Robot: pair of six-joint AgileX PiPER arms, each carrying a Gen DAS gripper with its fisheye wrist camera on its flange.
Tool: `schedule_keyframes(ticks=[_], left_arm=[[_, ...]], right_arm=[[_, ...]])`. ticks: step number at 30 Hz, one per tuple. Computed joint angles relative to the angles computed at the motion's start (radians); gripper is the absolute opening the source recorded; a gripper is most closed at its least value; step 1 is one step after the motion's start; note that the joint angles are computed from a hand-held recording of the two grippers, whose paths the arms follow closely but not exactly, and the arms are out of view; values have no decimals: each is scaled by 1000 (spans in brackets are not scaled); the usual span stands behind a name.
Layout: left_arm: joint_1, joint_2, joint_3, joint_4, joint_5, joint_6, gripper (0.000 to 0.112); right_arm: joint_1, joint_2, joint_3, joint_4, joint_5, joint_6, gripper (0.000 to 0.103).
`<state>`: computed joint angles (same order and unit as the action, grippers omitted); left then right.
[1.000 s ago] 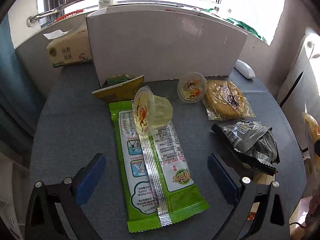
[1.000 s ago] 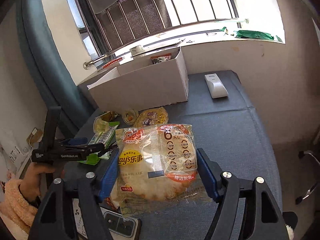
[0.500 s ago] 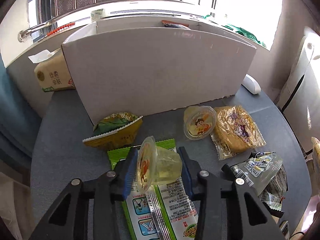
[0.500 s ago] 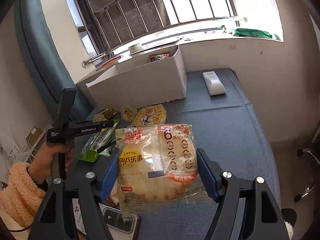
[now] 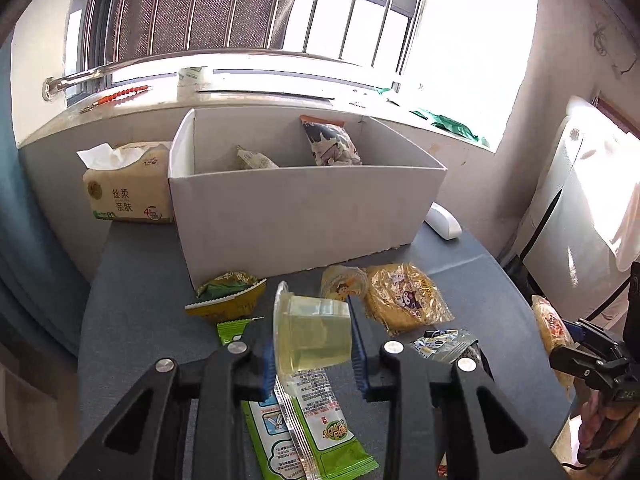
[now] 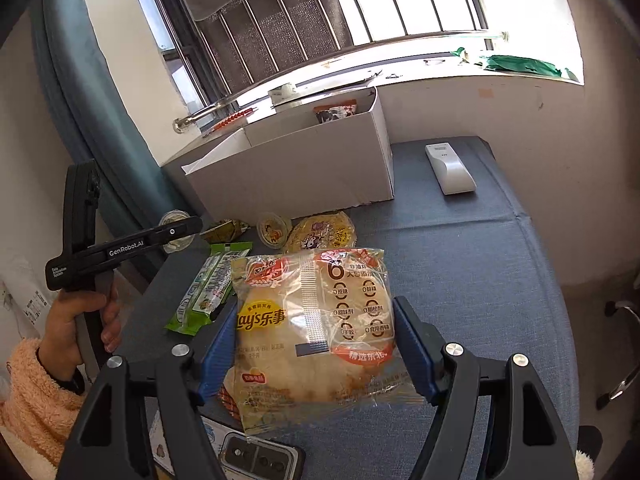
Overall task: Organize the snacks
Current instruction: 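Carry the bread pack and jelly cup into the white box and open both grippers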
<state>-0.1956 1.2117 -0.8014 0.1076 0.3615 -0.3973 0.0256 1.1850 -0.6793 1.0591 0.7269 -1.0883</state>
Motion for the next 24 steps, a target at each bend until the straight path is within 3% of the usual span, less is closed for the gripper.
schedule_keyframes(ticks=[4,8,13,16,18,20,22,24], left_arm=[[10,-39,-73,-2,33,27,33],[66,-6,-195,-105,64,164,33],[93,154,-424,-69,120,194,33],[129,268,-567,-104,171,239,33],[139,336,-650,-80,204,223,33],[149,391,-714,-67,233,212,33],[147,426,-745,0,239,142,33],[156,452,-765,-5,243,142,38]], right_arm=[[71,66,-133,-6,3,57,77],[176,173,-350,-102,-29,218,77],[254,390,-699,-212,-31,409,77],[295,544,-940,-392,-13,596,77],[308,640,-1088,-489,20,699,77],[298,732,-1216,-482,61,714,77],[295,793,-1300,-484,78,713,77],[305,862,-1408,-580,112,825,78]])
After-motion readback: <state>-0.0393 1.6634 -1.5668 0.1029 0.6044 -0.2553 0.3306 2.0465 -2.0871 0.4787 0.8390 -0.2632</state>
